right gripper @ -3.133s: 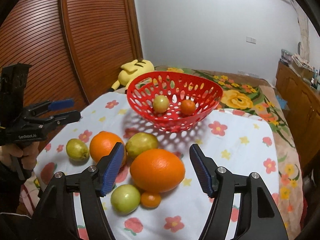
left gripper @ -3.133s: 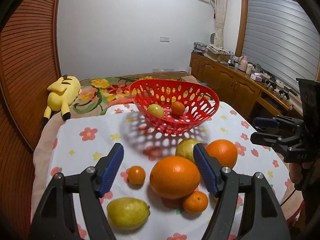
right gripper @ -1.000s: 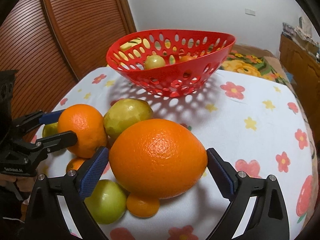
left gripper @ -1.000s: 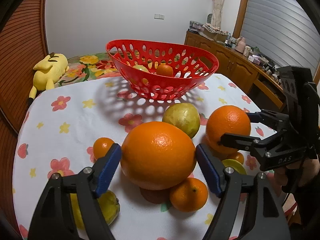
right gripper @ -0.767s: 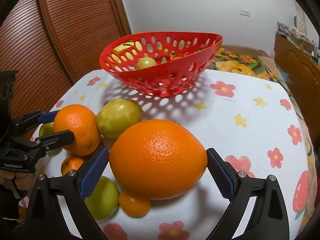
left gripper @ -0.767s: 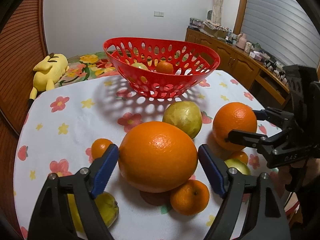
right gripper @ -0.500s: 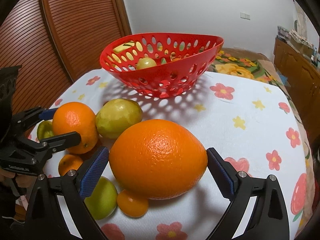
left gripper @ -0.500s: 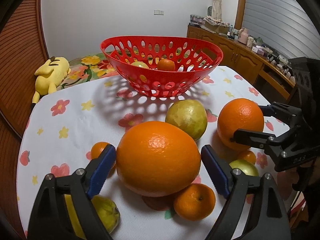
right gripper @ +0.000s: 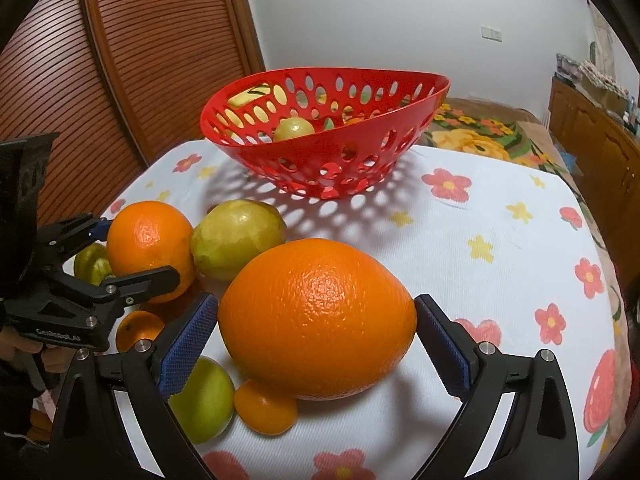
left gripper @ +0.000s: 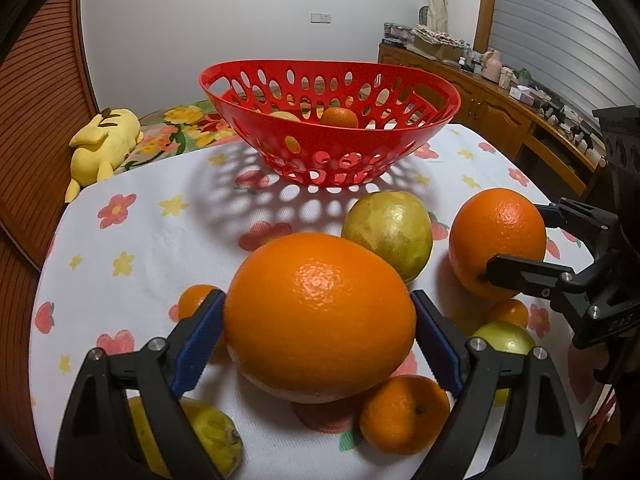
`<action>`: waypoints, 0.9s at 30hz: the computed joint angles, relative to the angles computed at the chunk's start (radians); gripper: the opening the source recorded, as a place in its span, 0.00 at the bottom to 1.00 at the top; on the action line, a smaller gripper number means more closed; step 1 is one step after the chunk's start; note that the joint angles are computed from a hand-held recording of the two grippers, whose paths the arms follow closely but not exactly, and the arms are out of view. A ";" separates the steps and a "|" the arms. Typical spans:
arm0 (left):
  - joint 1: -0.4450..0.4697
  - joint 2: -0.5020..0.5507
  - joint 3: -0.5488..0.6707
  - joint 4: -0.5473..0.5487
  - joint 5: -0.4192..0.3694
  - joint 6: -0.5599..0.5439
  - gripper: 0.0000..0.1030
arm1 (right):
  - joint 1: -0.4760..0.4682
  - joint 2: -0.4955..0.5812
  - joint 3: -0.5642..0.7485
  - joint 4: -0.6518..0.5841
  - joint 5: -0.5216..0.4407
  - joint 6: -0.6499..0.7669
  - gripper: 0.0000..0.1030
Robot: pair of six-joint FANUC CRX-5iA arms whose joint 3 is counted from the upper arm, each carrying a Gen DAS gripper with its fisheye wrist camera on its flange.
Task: Organize fruits
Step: 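Close the right gripper on the large orange while the left gripper grasps another large orange, then lift both large oranges and carry them toward the red basket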
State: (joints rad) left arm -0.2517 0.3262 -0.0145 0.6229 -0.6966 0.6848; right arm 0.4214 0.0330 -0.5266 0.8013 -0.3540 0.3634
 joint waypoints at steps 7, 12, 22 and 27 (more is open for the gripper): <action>0.001 0.005 0.001 0.010 -0.010 -0.002 0.88 | 0.001 0.000 0.001 -0.001 -0.002 0.002 0.97; 0.007 0.010 -0.007 0.050 -0.015 -0.030 0.87 | 0.003 0.003 0.011 -0.036 -0.006 0.036 0.98; 0.021 -0.008 -0.041 0.139 -0.015 -0.063 0.86 | 0.000 0.009 0.019 -0.063 0.000 0.061 0.98; 0.022 -0.033 -0.065 0.192 -0.008 -0.100 0.86 | -0.001 0.010 0.027 -0.096 0.000 0.087 0.98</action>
State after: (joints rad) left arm -0.2299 0.2928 -0.0796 0.8144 -0.7048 0.5844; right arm 0.4203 0.0425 -0.4997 0.7050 -0.3542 0.4499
